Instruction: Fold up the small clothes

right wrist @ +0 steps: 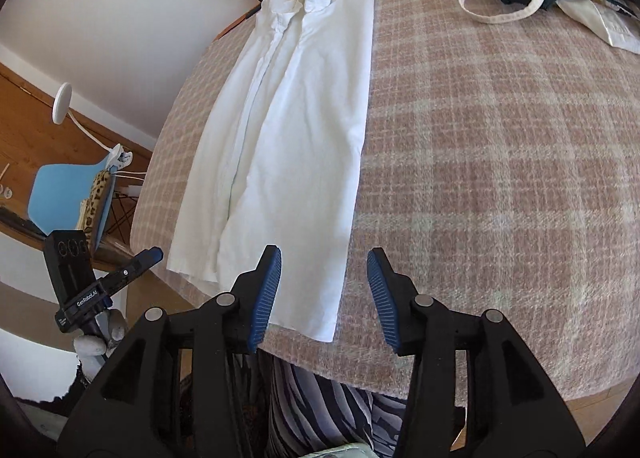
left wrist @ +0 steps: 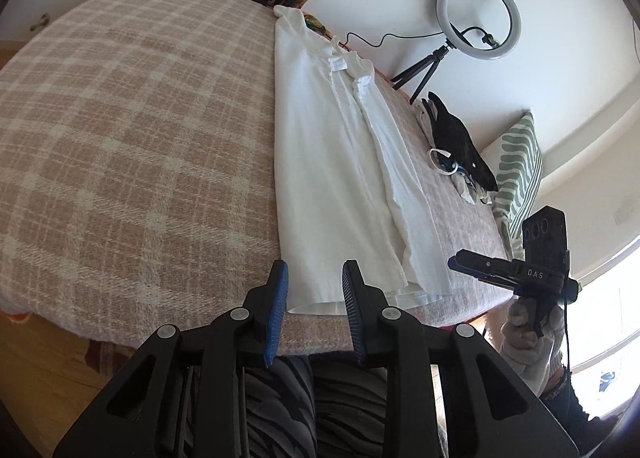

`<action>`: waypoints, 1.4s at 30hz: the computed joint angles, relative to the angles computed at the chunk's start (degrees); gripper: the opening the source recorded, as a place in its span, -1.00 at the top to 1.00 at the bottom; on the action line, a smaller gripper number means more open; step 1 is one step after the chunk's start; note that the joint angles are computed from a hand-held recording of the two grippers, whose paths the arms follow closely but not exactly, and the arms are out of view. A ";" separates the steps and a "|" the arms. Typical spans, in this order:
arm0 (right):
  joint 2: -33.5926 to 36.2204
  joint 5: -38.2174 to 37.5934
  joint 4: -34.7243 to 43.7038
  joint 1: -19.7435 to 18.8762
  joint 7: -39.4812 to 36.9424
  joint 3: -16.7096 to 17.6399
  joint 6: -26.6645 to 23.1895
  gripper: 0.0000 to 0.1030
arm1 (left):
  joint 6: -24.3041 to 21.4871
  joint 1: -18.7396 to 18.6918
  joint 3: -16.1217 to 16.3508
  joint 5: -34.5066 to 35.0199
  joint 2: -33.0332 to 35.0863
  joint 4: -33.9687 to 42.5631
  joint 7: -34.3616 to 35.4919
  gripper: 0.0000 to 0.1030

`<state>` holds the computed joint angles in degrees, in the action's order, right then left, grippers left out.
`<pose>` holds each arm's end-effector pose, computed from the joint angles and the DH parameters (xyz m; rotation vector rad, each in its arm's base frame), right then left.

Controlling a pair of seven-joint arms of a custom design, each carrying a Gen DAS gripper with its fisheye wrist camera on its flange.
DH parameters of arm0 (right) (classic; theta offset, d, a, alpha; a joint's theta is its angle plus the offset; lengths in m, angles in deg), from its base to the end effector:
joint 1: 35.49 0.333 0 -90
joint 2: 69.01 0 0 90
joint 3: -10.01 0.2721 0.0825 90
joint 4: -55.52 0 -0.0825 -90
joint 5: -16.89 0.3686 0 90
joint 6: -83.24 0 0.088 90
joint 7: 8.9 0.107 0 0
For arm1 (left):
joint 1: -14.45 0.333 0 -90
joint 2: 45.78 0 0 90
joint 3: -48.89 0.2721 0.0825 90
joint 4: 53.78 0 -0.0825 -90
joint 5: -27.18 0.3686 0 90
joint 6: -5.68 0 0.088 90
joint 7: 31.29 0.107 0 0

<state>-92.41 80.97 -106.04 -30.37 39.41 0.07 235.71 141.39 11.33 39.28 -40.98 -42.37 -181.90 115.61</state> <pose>0.3720 -0.0496 0.2995 -1.4361 1.9835 0.1106 0.5142 -0.1273 0.3228 1.5272 -2.1585 1.1274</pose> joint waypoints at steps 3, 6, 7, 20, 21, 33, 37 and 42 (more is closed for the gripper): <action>-1.08 4.34 -1.71 0.72 -4.47 -1.82 -2.09 0.08 | -3.03 0.46 0.18 1.01 1.37 1.17 -1.56 0.49; -1.19 6.76 -1.82 0.01 -7.32 -2.85 -5.22 0.08 | -5.27 1.18 0.02 1.44 2.89 2.42 -3.96 0.50; -0.94 7.31 -1.72 -0.36 -8.12 -3.01 -6.41 0.08 | -5.77 1.43 -0.07 1.35 3.11 2.51 -4.22 0.50; 1.54 11.66 -0.83 -5.16 -10.37 -2.07 -12.68 0.89 | -7.18 2.83 -0.71 -0.46 3.35 2.31 -3.17 0.94; 0.26 11.94 -1.59 -5.62 -10.75 -2.11 -12.73 0.89 | -7.51 3.00 -0.57 -1.04 2.69 1.82 -2.51 0.94; 0.21 11.97 -1.89 -6.67 -11.12 -1.87 -12.80 0.87 | -6.26 3.57 0.45 -1.98 2.51 1.13 -3.88 0.64; -0.69 10.94 -2.17 -7.32 -11.10 -2.39 -12.80 0.38 | -6.56 3.74 0.59 -0.39 4.26 2.81 -6.08 0.18; 0.37 12.11 -1.55 -7.38 -12.30 -2.81 -13.74 0.25 | -6.29 3.98 -0.56 -0.08 6.34 5.40 -6.20 0.18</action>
<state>-92.04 93.08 -107.59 -37.75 27.11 -2.73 221.97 135.10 15.31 38.72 -41.06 -36.03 -176.50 109.41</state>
